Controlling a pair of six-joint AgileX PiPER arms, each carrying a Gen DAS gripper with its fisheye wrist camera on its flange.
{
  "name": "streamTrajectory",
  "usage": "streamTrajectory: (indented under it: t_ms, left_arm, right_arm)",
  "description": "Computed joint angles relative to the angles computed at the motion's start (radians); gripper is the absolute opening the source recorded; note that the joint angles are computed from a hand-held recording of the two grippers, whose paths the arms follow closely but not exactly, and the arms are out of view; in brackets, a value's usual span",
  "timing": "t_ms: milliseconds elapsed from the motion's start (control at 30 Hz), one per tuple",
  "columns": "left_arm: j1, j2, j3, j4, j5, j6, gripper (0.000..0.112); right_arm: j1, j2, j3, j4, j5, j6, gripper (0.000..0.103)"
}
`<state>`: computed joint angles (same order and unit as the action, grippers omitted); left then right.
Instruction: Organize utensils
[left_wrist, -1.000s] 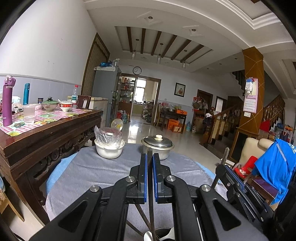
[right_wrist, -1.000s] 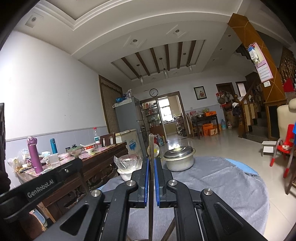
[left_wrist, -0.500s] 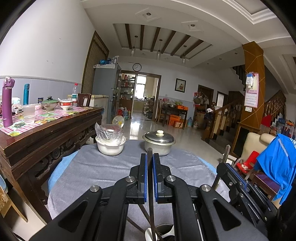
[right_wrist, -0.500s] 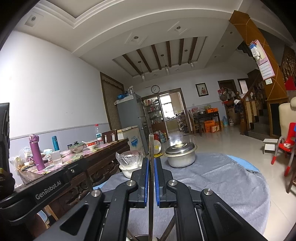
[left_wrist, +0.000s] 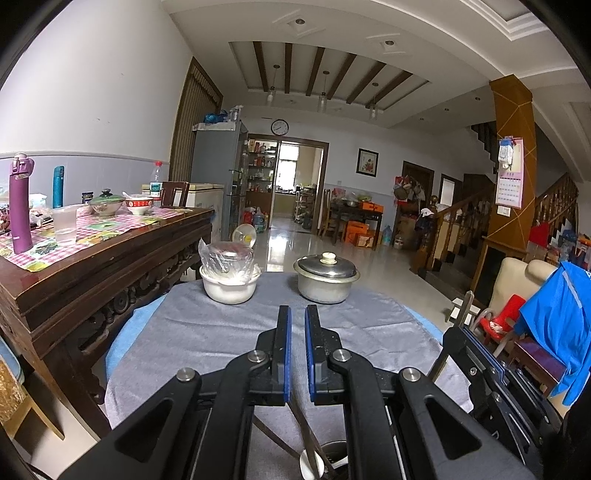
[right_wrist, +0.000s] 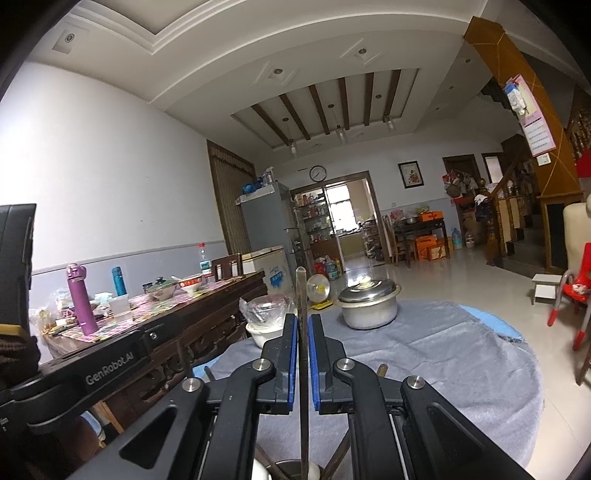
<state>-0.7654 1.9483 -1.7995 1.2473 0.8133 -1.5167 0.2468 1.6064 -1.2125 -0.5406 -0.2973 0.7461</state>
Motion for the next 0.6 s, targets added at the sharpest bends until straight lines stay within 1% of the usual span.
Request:
streamTrajectory:
  t_ms: [67,133,167,233,267,300,333,367,433,467,500,567,600]
  left_arm:
    - [-0.002,0.001,0.0,0.01,0.007,-0.003,0.01]
    - [-0.002,-0.004,0.009,0.018,0.007,-0.007,0.025]
    - [-0.003,-0.008,0.016,0.025,0.01,-0.014,0.028]
    - [-0.007,-0.015,0.025,0.037,0.018,-0.021,0.041]
    - [-0.008,-0.018,0.027,0.035,0.022,-0.017,0.045]
    - [-0.009,-0.021,0.028,0.032,0.027,-0.011,0.052]
    - [-0.012,-0.025,0.03,0.034,0.035,-0.008,0.055]
    - [-0.017,-0.025,0.028,0.036,0.046,-0.004,0.057]
    - [-0.027,-0.027,0.022,0.035,0.076,0.021,0.066]
    - [-0.032,-0.027,0.016,0.029,0.086,0.032,0.068]
    - [-0.033,-0.029,0.013,0.019,0.092,0.048,0.071]
    - [-0.038,-0.031,-0.007,-0.023,0.122,0.097,0.074]
    - [-0.04,-0.032,-0.013,-0.04,0.135,0.115,0.077]
  right_arm:
    - [-0.001,-0.002,0.002,-0.009,-0.004,0.009,0.007]
    - [-0.01,-0.005,0.002,-0.056,-0.011,0.06,0.007]
    - [-0.014,-0.007,0.006,-0.061,-0.016,0.069,0.008]
    - [-0.018,-0.009,0.008,-0.049,-0.018,0.065,0.008]
    - [-0.02,-0.011,0.009,-0.044,-0.019,0.063,0.008]
    - [-0.022,-0.013,0.011,-0.041,-0.019,0.064,0.008]
    - [-0.024,-0.016,0.012,-0.043,-0.02,0.07,0.008]
    - [-0.027,-0.02,0.014,-0.051,-0.019,0.08,0.008]
    - [-0.032,-0.027,0.015,-0.071,-0.013,0.103,0.009]
    - [-0.035,-0.031,0.017,-0.086,-0.009,0.122,0.009]
    - [-0.039,-0.034,0.017,-0.104,-0.007,0.142,0.012]
    - [-0.045,-0.043,0.018,-0.145,0.001,0.188,0.022]
    - [-0.048,-0.051,0.023,-0.16,0.003,0.205,0.024]
